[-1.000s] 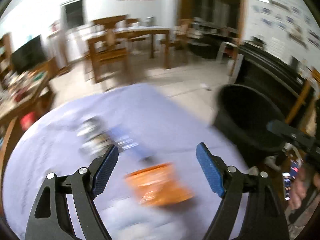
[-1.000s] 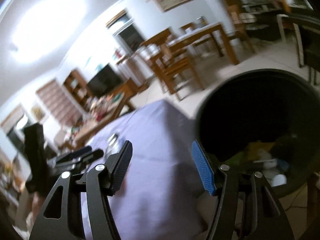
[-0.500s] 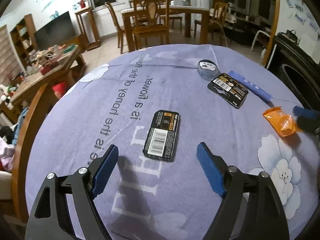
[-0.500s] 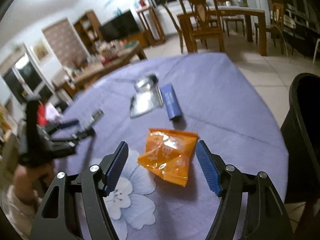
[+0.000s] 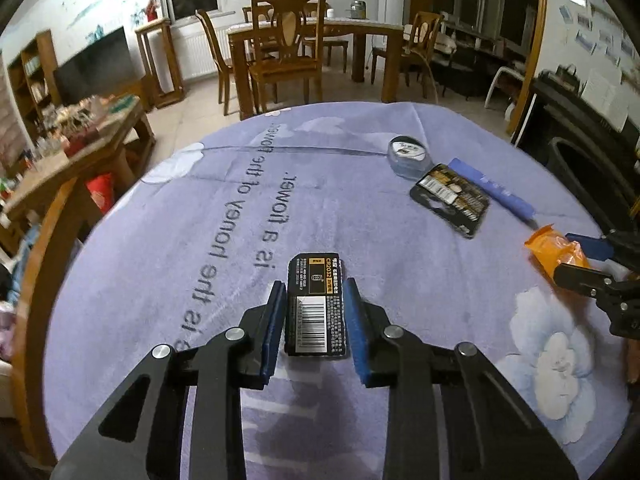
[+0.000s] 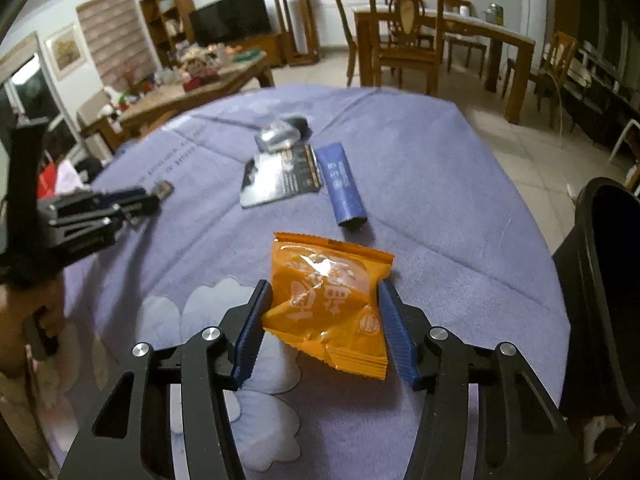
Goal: Collect trash
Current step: 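Grasp a black barcode card with the left tool while the right tool grasps the orange snack packet, then carry the card and orange packet over the black bin and open both tools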
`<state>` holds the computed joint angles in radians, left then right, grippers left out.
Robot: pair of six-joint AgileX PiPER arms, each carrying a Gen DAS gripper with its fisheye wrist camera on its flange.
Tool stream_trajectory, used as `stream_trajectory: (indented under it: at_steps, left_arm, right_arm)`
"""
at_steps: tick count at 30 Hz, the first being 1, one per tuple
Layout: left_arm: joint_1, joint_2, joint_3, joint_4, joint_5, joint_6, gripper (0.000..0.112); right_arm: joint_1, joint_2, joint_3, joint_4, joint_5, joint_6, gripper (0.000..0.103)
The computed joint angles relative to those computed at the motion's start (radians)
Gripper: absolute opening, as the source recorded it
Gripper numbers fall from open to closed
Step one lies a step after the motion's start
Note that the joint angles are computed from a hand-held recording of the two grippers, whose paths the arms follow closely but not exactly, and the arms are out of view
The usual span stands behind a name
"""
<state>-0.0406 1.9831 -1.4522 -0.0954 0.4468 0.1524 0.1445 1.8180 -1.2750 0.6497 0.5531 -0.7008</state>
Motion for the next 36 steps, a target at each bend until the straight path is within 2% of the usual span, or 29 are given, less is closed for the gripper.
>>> stream_trajectory:
  at_steps: [2, 4, 6, 9, 13, 19, 25, 36]
  left_arm:
    - [0.008, -0.021, 0.026, -0.090, -0.021, 0.075, 0.029]
    - [-0.013, -0.053, 0.055, -0.071, -0.048, 0.055, 0.029]
    - [-0.025, -0.074, 0.063, -0.122, -0.055, 0.098, 0.029]
    - [-0.078, -0.112, 0.070, -0.148, -0.077, 0.119, 0.029]
    - [-0.168, -0.124, 0.037, -0.136, -0.098, 0.098, 0.029]
    - [-0.306, -0.051, -0.106, -0.081, -0.081, 0.024, 0.029]
    - [-0.405, 0.068, -0.298, -0.125, -0.041, 0.038, 0.029]
    - [-0.538, 0.358, -0.748, -0.091, 0.135, -0.024, 0.029]
  right_arm:
    - [-0.057, -0.026, 0.036, 0.148, 0.020, -0.152, 0.054]
    - [-0.111, -0.050, 0.067, 0.310, 0.061, -0.300, 0.054]
    - [-0.180, -0.084, 0.110, 0.485, 0.111, -0.451, 0.054]
    - [-0.281, -0.127, 0.163, 0.651, 0.163, -0.581, 0.054]
    - [-0.413, -0.155, 0.191, 0.778, 0.232, -0.655, 0.054]
    - [-0.604, -0.145, 0.176, 0.859, 0.329, -0.696, 0.054]
    - [-0.777, -0.068, 0.095, 0.855, 0.399, -0.677, 0.054]
    - [-0.981, 0.124, -0.048, 0.869, 0.480, -0.657, 0.055]
